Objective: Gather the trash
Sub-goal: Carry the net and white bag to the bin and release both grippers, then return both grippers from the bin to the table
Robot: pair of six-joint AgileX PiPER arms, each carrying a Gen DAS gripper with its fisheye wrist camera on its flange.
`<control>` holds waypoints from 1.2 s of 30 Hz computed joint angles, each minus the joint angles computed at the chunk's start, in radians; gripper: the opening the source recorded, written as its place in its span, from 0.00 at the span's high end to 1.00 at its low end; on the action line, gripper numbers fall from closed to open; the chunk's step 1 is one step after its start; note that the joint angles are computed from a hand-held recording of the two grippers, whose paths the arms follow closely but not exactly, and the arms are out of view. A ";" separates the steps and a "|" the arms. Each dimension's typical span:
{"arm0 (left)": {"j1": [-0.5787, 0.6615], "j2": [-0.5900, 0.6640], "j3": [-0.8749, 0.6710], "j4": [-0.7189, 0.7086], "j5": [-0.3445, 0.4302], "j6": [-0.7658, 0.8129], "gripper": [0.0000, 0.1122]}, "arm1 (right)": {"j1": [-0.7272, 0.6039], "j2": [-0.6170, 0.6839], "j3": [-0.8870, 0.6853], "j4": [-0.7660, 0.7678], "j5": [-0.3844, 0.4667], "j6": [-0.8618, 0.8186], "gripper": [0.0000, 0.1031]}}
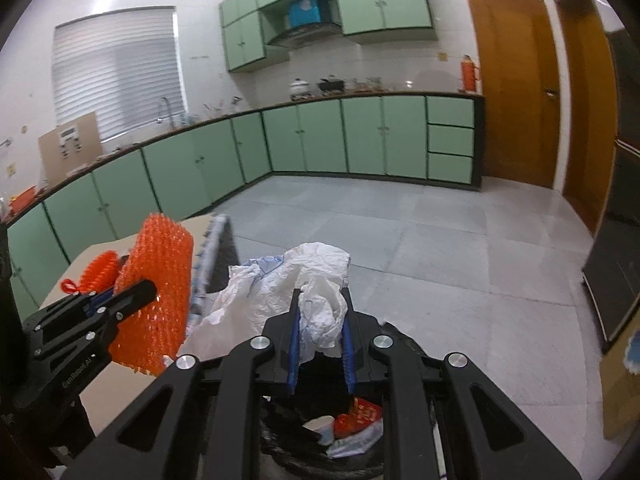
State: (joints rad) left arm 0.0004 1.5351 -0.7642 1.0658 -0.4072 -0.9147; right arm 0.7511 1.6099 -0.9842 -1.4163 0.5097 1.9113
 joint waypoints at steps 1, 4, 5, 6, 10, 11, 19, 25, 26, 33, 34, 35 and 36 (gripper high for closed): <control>-0.009 0.019 -0.021 0.011 0.008 -0.013 0.90 | -0.021 0.000 0.012 -0.004 -0.016 0.009 0.83; -0.046 0.082 -0.071 0.010 0.035 -0.026 0.90 | -0.072 0.011 0.033 -0.021 -0.059 0.029 0.83; -0.061 0.110 -0.095 0.025 0.050 -0.045 0.90 | -0.087 0.020 0.032 -0.021 -0.072 0.029 0.83; -0.067 0.123 -0.108 0.045 0.057 -0.067 0.90 | -0.104 0.034 0.029 -0.024 -0.085 0.031 0.83; -0.100 0.194 -0.167 0.098 0.095 -0.131 0.90 | -0.155 0.080 0.024 -0.034 -0.137 0.052 0.83; -0.099 0.209 -0.186 0.130 0.098 -0.163 0.90 | -0.165 0.087 0.018 -0.030 -0.146 0.046 0.83; -0.100 0.256 -0.251 0.245 0.117 -0.291 0.79 | -0.226 0.144 -0.015 -0.001 -0.219 0.014 0.73; -0.087 0.258 -0.267 0.305 0.119 -0.362 0.69 | -0.244 0.154 -0.014 0.006 -0.223 0.024 0.56; -0.084 0.255 -0.267 0.304 0.118 -0.363 0.64 | -0.245 0.151 -0.012 0.007 -0.221 0.025 0.55; -0.024 0.200 -0.235 0.302 0.078 -0.361 0.55 | -0.198 0.112 -0.012 0.027 -0.140 0.026 0.30; -0.016 0.186 -0.224 0.282 0.074 -0.340 0.54 | -0.188 0.106 -0.012 0.017 -0.122 0.039 0.26; -0.002 0.165 -0.211 0.259 0.068 -0.315 0.50 | -0.174 0.097 -0.014 0.009 -0.102 0.050 0.18; 0.015 0.144 -0.196 0.239 0.061 -0.292 0.45 | -0.161 0.091 -0.016 0.006 -0.086 0.059 0.11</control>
